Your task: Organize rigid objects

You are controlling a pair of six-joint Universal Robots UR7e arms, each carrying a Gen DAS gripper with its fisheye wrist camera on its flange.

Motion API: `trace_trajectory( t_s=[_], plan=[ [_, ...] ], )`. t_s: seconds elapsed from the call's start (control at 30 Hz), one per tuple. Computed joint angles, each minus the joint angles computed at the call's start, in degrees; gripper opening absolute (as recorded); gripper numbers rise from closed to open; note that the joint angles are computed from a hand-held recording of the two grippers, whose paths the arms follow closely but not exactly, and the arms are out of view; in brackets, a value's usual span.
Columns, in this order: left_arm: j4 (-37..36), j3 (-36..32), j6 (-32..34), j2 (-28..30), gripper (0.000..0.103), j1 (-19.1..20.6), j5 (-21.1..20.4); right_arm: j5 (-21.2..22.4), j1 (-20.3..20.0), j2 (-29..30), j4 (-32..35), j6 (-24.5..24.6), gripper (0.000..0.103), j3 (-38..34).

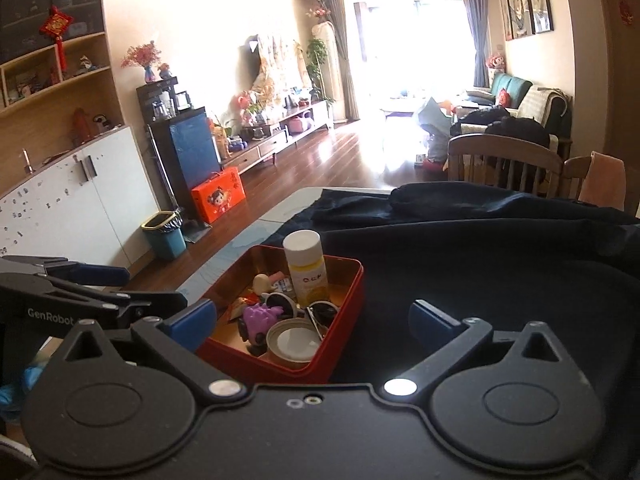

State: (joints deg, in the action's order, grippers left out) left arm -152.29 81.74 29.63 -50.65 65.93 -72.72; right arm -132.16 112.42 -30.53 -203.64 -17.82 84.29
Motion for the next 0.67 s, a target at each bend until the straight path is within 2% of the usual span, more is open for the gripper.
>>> trace_trajectory(
  t_s=[0.37,0.67],
  plan=[
    [-4.40,5.74,-2.70,-2.42,0.103,-1.76,4.05,1.77,-0.27,-2.17,-0.82,0.04,0.103,3.95],
    [-4.44,7.03,-3.67,-2.68,0.103,-2.39,4.87,2.31,-0.63,-3.24,-0.80,0.62,0.103,5.77]
  ],
)
